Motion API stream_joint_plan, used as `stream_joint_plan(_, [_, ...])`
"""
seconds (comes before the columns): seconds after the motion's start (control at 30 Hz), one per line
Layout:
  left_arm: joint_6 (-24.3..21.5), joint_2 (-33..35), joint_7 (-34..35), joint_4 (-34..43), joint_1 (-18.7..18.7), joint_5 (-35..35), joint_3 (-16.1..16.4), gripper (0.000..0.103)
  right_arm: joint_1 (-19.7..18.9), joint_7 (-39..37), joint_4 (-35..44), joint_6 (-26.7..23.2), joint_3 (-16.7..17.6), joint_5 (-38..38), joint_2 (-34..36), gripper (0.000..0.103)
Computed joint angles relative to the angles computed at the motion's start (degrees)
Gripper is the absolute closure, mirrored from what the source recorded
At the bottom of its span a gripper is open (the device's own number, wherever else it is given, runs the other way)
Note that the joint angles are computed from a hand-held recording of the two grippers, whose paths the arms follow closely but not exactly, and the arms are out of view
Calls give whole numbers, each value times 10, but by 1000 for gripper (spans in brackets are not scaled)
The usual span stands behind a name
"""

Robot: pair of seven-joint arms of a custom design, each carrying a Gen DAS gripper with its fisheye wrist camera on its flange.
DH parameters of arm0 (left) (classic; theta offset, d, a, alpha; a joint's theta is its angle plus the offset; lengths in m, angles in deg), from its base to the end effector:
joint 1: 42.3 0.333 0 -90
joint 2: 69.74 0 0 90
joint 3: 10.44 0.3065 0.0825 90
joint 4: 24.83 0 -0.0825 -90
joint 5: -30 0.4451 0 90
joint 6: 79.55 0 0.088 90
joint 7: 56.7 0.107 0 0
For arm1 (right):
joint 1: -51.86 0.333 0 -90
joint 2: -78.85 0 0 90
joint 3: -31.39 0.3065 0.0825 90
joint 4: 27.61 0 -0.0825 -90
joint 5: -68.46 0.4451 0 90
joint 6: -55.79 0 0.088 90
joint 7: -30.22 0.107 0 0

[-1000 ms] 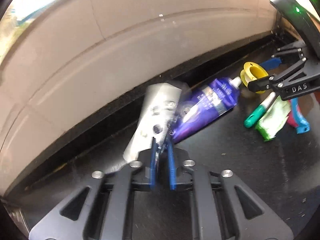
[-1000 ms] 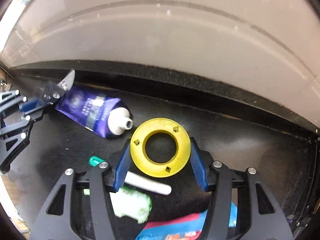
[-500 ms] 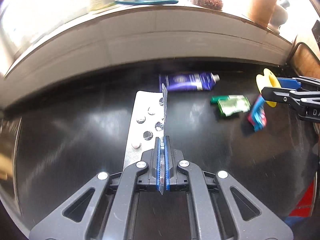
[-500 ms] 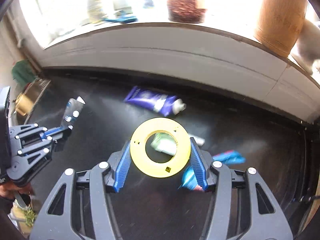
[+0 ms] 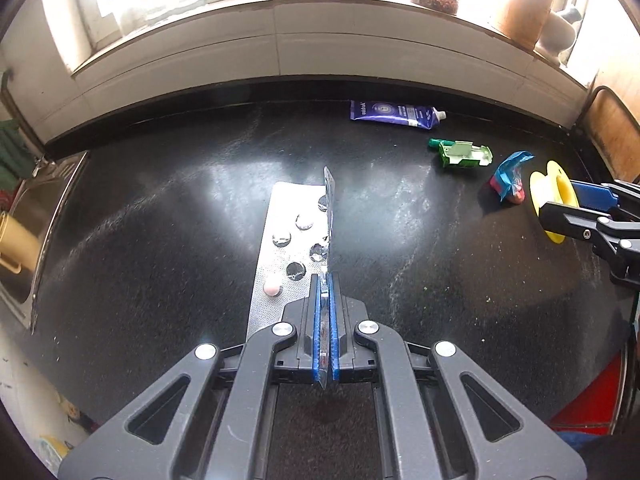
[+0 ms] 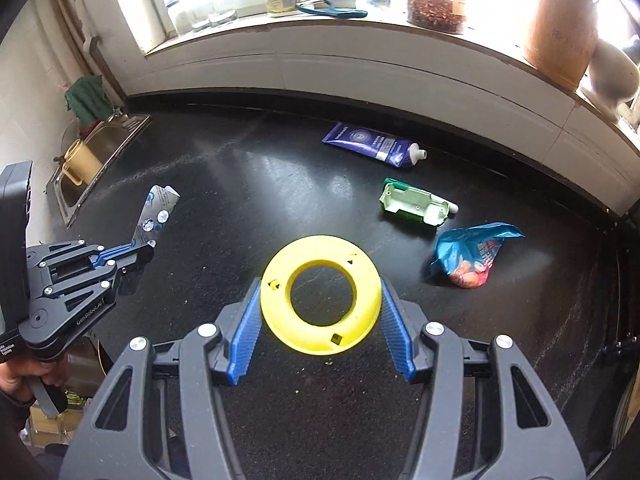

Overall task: Collect trash
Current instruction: 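Carry blister pack and tape roll over the bin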

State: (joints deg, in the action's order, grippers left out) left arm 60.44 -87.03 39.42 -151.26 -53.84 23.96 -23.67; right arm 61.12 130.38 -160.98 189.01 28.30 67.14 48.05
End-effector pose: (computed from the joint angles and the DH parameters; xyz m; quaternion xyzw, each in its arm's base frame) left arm 0.5118 -0.2448 0.5307 -0.4983 0.8261 -0.2189 0.1459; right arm 0.4942 0.0501 0.5746 -0.6618 0.7016 -0.1550 0.2138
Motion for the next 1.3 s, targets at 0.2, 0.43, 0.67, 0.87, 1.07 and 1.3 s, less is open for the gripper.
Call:
stream_joint_plan(0.2, [6, -39, -24, -31, 14, 7, 4, 100, 16, -12, 8, 2, 5, 7, 5, 48])
stream_joint_plan(0.43, [7, -126, -72, -100, 56, 26, 14, 100, 69, -67, 58, 21, 15, 56, 69, 48])
stream_joint_plan(0.67, [-37, -267, -135, -219, 136, 49, 38, 100, 151, -192, 159, 4, 44, 181, 187, 48])
stream_joint_plan(0.87, [-86, -371, -157, -317, 212, 65, 69, 100, 186, -274, 261, -43, 106, 241, 296, 48])
stream_joint_plan(1.07, [-84, -413, -133, -389, 286, 52, 117, 100, 209, -258, 386, -95, 156, 241, 424, 48])
stream_joint_plan(1.3, [-31, -375, -64, -424, 344, 8, 160, 100, 242, -205, 521, -126, 181, 181, 558, 48])
